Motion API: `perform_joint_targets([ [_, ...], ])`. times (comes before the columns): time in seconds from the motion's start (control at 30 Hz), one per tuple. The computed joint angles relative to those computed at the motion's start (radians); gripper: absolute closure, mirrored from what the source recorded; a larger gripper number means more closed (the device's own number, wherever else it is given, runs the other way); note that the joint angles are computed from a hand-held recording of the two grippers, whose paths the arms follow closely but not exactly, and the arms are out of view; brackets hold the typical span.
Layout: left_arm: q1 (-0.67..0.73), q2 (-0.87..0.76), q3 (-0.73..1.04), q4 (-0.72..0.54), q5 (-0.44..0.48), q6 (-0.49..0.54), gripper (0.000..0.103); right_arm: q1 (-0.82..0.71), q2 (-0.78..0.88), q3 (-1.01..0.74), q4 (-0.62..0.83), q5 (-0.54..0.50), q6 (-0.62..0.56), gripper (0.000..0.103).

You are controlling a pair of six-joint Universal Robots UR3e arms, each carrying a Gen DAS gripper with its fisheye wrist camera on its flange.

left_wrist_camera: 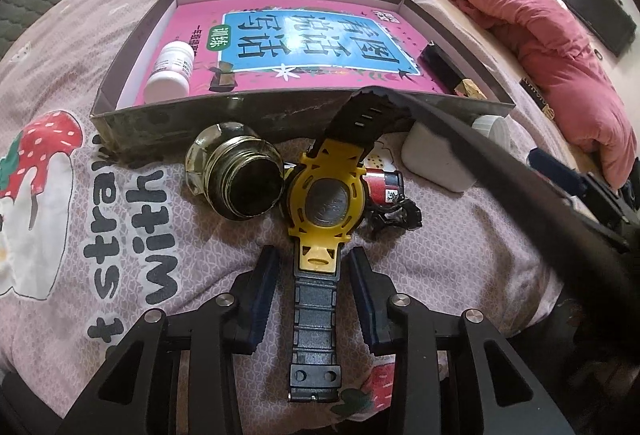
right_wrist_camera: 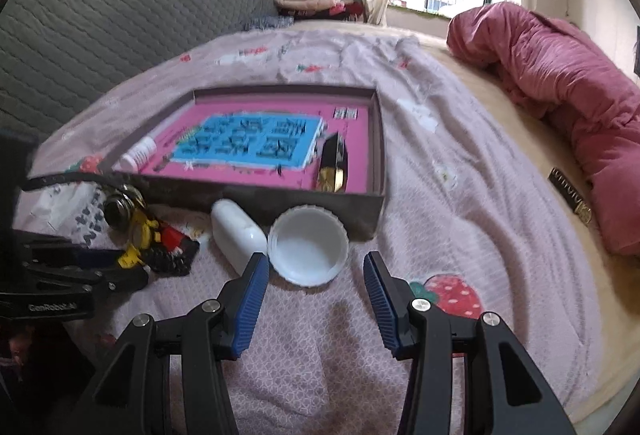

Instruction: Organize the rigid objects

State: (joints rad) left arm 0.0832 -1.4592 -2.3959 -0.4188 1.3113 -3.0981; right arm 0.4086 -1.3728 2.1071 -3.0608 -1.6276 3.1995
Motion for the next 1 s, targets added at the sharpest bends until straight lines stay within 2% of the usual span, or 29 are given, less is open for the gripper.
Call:
perform_joint_targets([
  [0.27, 0.010, 0.004, -0.009, 0.006, -0.008, -0.003, 0.066, 0.026, 0.068, -0.045, 0.015, -0.045, -0.005, 0.054],
  [0.53, 0.026, 0.017, -0.023, 0.003, -0.016, -0.009, 0.066, 0.028, 0.137, -0.077, -0.029, -0.037, -0.027, 0.054],
  [0.7, 0.029, 0.020, -0.027, 0.005, -0.014, -0.015, 0.065, 0.040, 0.180, -0.111, -0.047, -0.058, -0.041, 0.048],
  [0.83, 0.023, 0.012, -0.027, 0.017, -0.007, -0.016, 0.065, 0.048, 0.222, -0.142, -0.059, -0.080, -0.050, 0.048],
  [1.0, -0.002, -0.009, -0.011, 0.029, 0.018, -0.026, 0.065, 0.016, 0.221, -0.134, -0.071, -0.034, -0.041, 0.048],
])
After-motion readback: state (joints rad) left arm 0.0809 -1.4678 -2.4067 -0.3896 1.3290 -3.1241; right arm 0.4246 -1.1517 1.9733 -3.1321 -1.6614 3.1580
